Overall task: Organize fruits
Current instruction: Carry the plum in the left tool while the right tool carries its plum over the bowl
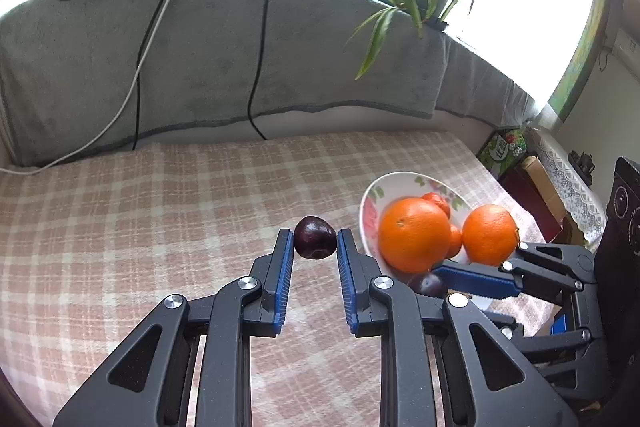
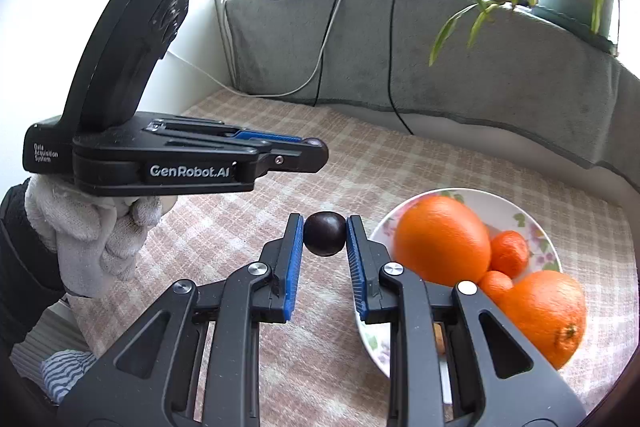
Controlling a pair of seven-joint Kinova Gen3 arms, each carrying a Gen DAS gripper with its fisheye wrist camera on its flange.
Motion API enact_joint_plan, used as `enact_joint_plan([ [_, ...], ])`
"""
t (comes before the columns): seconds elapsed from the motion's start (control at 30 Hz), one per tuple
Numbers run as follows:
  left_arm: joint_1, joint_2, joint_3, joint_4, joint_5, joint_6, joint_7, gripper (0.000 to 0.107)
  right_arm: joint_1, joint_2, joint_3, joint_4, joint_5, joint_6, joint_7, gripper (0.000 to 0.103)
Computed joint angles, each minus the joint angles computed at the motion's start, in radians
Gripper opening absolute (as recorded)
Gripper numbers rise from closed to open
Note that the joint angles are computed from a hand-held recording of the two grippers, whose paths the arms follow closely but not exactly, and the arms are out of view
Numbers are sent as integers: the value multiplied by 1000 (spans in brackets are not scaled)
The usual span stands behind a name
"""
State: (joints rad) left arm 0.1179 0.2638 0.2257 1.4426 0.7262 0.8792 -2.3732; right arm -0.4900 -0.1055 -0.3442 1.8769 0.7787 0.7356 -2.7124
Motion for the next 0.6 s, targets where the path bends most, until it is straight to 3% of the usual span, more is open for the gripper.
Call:
enact_joint_plan([
  [0.3, 47, -32, 17, 27, 12, -22, -9, 20, 65, -104, -24, 52, -14, 13, -1, 23],
  [0.6, 105, -46, 36, 57, 20, -55, -35, 21, 165, -186, 37, 71, -167, -20, 151, 23],
])
